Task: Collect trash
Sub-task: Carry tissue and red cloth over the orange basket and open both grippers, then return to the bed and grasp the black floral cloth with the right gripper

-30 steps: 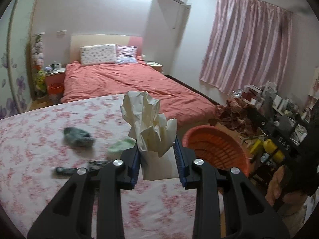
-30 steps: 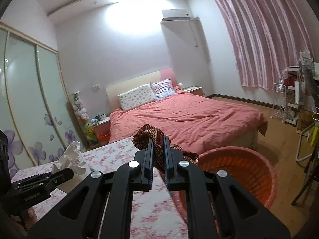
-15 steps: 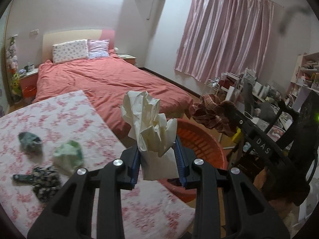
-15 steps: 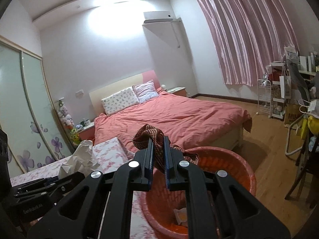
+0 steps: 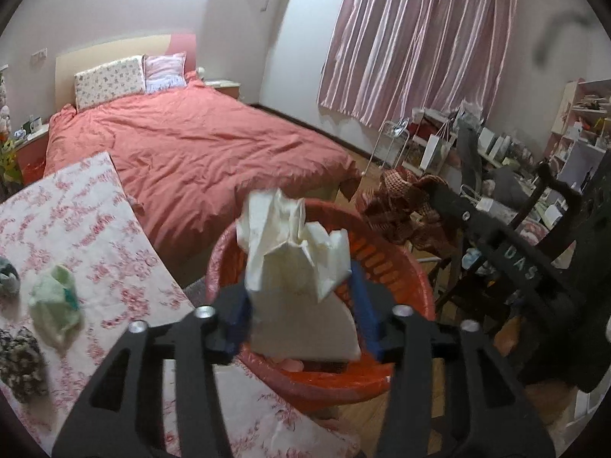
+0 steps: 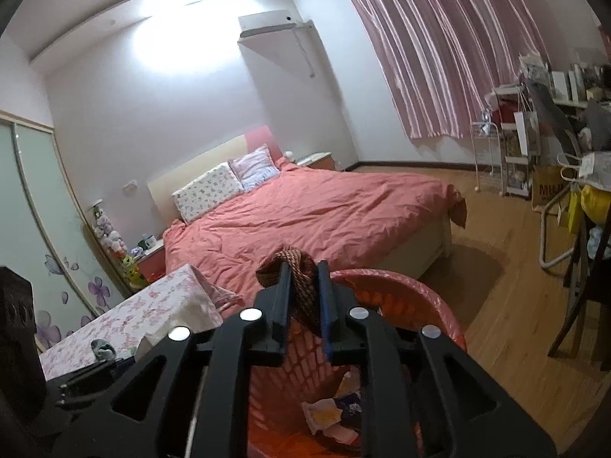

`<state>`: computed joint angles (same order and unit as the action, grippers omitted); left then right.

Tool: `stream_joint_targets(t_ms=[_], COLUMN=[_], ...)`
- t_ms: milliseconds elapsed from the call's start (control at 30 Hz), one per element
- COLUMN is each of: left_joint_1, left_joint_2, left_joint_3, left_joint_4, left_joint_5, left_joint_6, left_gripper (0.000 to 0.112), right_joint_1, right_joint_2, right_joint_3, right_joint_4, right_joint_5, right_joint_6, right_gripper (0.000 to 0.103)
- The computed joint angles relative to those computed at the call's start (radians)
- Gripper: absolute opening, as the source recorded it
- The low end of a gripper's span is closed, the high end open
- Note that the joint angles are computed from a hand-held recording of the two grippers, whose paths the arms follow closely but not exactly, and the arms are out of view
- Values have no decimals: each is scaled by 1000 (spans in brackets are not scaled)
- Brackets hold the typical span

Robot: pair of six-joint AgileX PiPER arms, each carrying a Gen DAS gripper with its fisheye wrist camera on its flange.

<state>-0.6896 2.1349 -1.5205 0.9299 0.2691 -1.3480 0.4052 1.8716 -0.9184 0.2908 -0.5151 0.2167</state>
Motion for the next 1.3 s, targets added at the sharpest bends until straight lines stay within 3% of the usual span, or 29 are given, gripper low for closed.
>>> stream_joint_targets(t_ms=[100,233,433,567,700,967,1167,1300], left_joint_1=[8,19,15,15,41,106,226,275], left_joint_2=[33,46,-40,-128,-230,-416,-560,-637], left_joint_3=[-26,-14,146,280,431,670,844,939], left_joint_4=[-76,-80,232,374,442,408,398,409], left_joint_5=[9,30,97,179,211,356,370,375], left_joint_6=[69,59,-268,-422,-545,-609,-647,-666], left_gripper=[64,72,91,94,94,99,99,99], right_joint_1=[-7,-2,29,62,110,214,293,351], right_joint_2=[19,19,3,-6,-16,-13,18,64], right_joint_3=[2,16,9,3,-8,-61,-135,-218], right_joint_4=[-3,30,135,165,223,294,341,453], right_joint_5=[5,17,50,74,101,176,250,308], right_joint_6=[14,7,-118,-165,-238,-352,-422,-558], right_gripper=[40,49,57,60,61,62,66,67])
